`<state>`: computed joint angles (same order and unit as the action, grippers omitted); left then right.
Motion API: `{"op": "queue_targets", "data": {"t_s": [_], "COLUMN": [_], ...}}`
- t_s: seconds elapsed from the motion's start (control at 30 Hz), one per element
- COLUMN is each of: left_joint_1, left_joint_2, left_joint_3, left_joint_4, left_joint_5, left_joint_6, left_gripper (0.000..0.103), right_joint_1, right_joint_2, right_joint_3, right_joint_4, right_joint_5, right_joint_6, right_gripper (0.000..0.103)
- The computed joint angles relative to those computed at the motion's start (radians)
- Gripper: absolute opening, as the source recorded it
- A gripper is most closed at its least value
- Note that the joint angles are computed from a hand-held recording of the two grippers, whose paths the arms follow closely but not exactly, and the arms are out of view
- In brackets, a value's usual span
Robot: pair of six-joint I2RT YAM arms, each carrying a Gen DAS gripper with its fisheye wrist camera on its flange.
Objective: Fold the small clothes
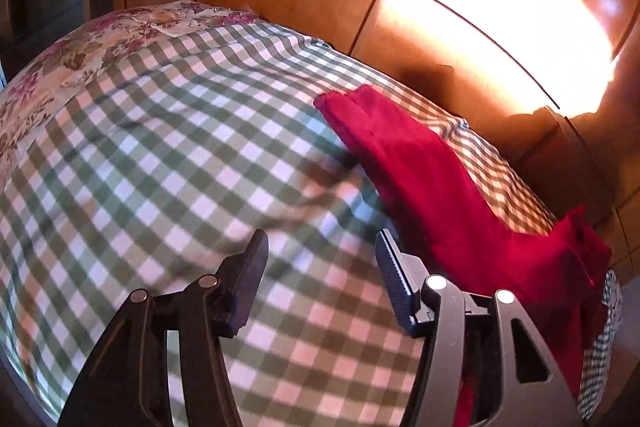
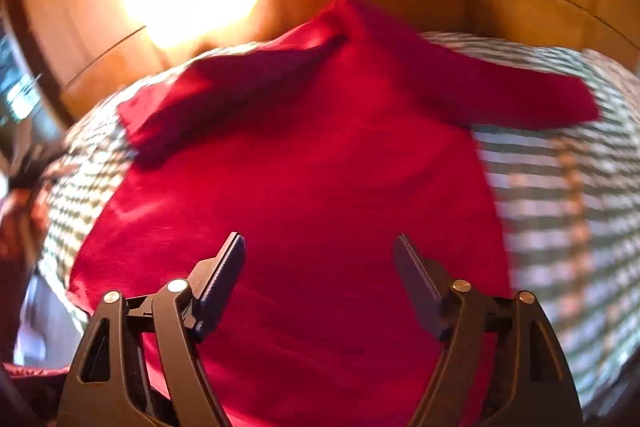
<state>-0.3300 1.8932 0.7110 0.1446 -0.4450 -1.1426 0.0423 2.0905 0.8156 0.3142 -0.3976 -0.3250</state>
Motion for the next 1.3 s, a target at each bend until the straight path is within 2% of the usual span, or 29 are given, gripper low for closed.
{"op": "queue_targets", "data": {"t_s": [0.1,0.17,0.23,0.3,0.33,0.4,0.43,0.47,0.5,0.57,0.63,0.8,0.87,0.93,1.03,1.07,1.17,1.23,1.3], "left_joint_1": [0.112,0.159,0.204,0.247,0.260,0.274,0.278,0.283,0.283,0.266,0.263,0.312,0.315,0.313,0.306,0.293,0.176,0.024,-0.134], "left_joint_2": [0.056,0.096,0.155,0.216,0.241,0.283,0.292,0.295,0.289,0.242,0.169,-0.122,-0.239,-0.303,-0.253,-0.229,-0.243,-0.274,-0.270], "left_joint_3": [0.074,0.141,0.221,0.290,0.316,0.373,0.385,0.392,0.393,0.341,0.260,-0.119,-0.252,-0.352,-0.390,-0.397,-0.410,-0.419,-0.406], "left_joint_4": [0.010,-0.031,-0.071,-0.092,-0.096,-0.114,-0.105,-0.096,-0.098,-0.064,-0.049,0.077,0.066,0.073,0.051,0.057,-0.002,-0.015,0.016], "left_joint_5": [0.062,0.086,0.105,0.154,0.170,0.162,0.172,0.191,0.196,0.128,0.071,-0.040,-0.122,-0.148,-0.132,-0.119,-0.143,-0.184,-0.181], "left_joint_6": [0.067,0.095,0.118,0.133,0.136,0.155,0.177,0.201,0.212,0.227,0.202,0.058,-0.015,-0.065,-0.142,-0.159,-0.295,-0.359,-0.337], "left_gripper": [0.059,0.059,0.058,0.056,0.056,0.053,0.040,0.010,0.007,0.006,0.006,0.006,0.006,0.006,0.010,0.015,0.042,0.043,0.043], "right_joint_1": [0.080,0.101,0.094,0.083,0.077,0.067,0.073,0.084,0.089,0.102,0.109,0.116,0.120,0.123,0.136,0.139,0.143,0.139,0.128], "right_joint_2": [0.085,0.131,0.150,0.172,0.178,0.187,0.186,0.187,0.187,0.189,0.193,0.198,0.201,0.202,0.206,0.207,0.204,0.188,0.161], "right_joint_3": [0.043,0.046,0.041,0.043,0.051,0.060,0.057,0.054,0.052,0.039,0.032,0.032,0.033,0.024,0.013,0.012,0.013,0.020,0.027], "right_joint_4": [0.031,0.085,0.113,0.133,0.130,0.122,0.126,0.134,0.143,0.174,0.196,0.208,0.215,0.235,0.264,0.267,0.263,0.225,0.167], "right_joint_5": [0.064,0.095,0.057,0.033,0.016,-0.022,-0.007,0.008,0.019,0.040,0.053,0.065,0.068,0.072,0.091,0.097,0.105,0.099,0.080], "right_joint_6": [0.024,0.038,0.043,0.035,0.030,0.012,-0.003,-0.003,0.002,0.012,0.020,0.033,0.039,0.046,0.062,0.065,0.066,0.059,0.058], "right_gripper": [0.076,0.081,0.091,0.092,0.097,0.100,0.100,0.100,0.100,0.100,0.100,0.100,0.100,0.100,0.100,0.100,0.100,0.100,0.099]}}
